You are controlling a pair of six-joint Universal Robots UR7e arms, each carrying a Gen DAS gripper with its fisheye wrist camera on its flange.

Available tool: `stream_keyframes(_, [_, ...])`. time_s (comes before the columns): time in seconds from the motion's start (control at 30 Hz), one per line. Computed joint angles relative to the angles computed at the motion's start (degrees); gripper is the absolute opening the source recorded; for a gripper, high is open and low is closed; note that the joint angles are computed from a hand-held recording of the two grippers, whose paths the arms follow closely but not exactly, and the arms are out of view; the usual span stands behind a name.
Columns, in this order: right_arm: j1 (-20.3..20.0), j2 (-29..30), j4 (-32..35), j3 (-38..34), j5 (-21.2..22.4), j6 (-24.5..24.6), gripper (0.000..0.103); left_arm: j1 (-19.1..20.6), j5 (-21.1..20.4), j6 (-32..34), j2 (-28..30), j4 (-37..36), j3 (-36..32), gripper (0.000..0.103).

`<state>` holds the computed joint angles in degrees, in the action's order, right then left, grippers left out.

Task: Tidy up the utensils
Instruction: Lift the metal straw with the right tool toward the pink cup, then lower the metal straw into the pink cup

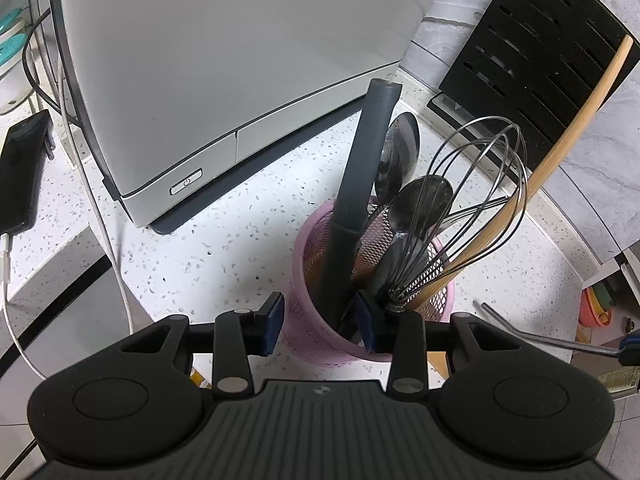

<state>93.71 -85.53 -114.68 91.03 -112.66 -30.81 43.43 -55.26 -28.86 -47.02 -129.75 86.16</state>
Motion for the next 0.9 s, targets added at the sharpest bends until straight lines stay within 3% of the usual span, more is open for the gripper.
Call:
stream_keyframes(0.43, [10.8, 4.4, 7.8, -7.4, -9.0, -1.4, 0.003, 0.1, -0.6, -0.1, -0.3, -0.3, 0.3, 0.045])
stream_keyframes(0.7, [16.8, 6.2, 12.1, -12.2, -7.4, -1.9, 0.004, 0.0, -0.6, -0.7, -0.2, 0.2, 0.0, 0.042])
stream_keyframes(0.9, [16.8, 9.1, 12.2, -13.1, -6.8, -2.8, 0.004, 0.2, -0.9, -1.0, -1.4, -1.1, 1.0, 0.042])
